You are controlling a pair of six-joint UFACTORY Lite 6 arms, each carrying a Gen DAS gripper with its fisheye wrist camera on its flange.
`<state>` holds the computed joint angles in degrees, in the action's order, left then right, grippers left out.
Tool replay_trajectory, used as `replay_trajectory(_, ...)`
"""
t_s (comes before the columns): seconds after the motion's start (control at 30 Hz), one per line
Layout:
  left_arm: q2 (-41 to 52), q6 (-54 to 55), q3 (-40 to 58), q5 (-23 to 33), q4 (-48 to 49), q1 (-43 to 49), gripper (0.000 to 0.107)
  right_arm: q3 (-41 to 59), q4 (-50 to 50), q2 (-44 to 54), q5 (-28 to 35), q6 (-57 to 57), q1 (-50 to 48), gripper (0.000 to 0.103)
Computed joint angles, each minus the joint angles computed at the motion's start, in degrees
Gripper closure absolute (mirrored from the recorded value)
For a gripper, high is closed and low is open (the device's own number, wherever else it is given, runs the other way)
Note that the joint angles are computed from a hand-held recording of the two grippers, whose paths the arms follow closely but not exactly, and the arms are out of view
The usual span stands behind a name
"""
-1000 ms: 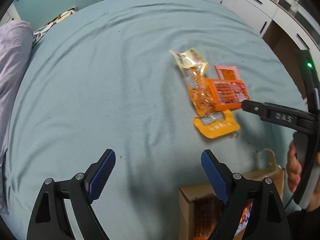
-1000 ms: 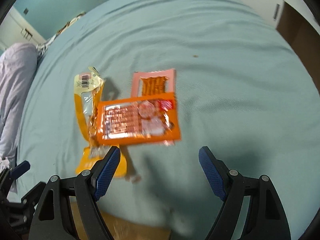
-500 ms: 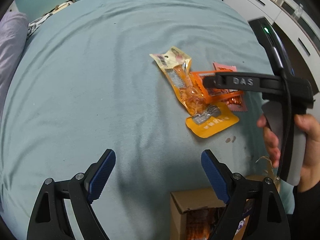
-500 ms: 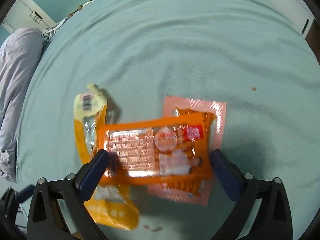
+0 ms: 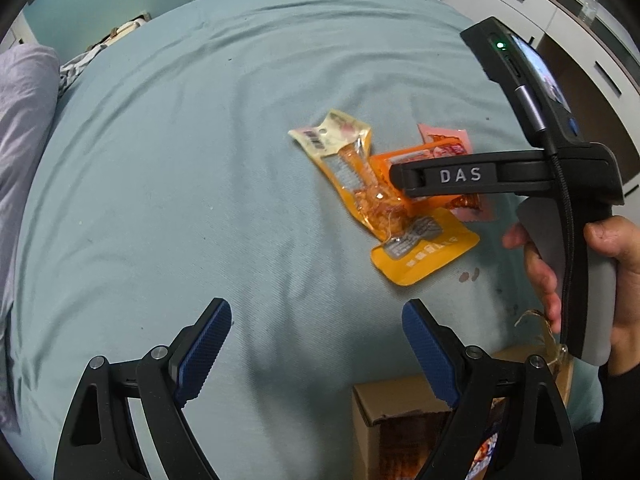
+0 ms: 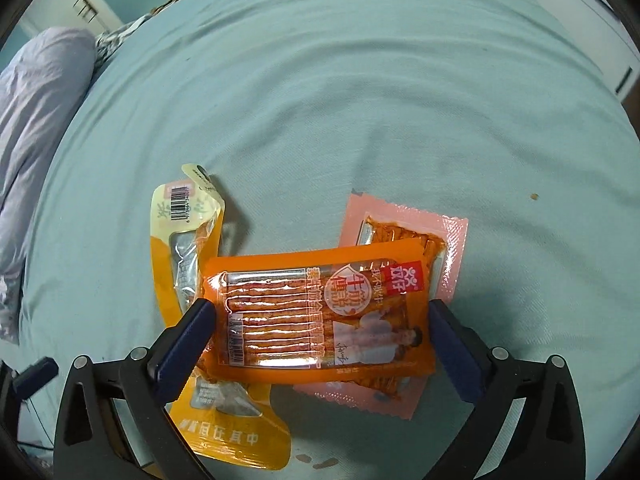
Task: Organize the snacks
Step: 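Grasp the orange sausage-stick pack on the pile with the right gripper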
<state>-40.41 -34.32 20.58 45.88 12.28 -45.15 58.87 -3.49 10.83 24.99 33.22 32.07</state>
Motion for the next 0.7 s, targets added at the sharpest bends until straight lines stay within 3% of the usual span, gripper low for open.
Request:
replay_trajectory(0.37, 1.26, -3.93, 0.69, 0.46, 2.66, -2.22, 0.018, 3.74, 5.56, 2.96, 3.61, -8.37, -0.22, 0.002)
replay_trajectory(0.43, 1.8, -3.8, 0.87, 0.0, 2.68, -1.36, 0.018, 4.46, 7.51, 3.25, 3.95, -11.49, -1.19, 0.011)
replay_trajectory(0.7, 3.55, 0.26, 1.01, -2.32, 0.99, 5.52, 0.019, -0.08, 20.86, -3.63, 5.72, -25.13, -6.47, 0.066)
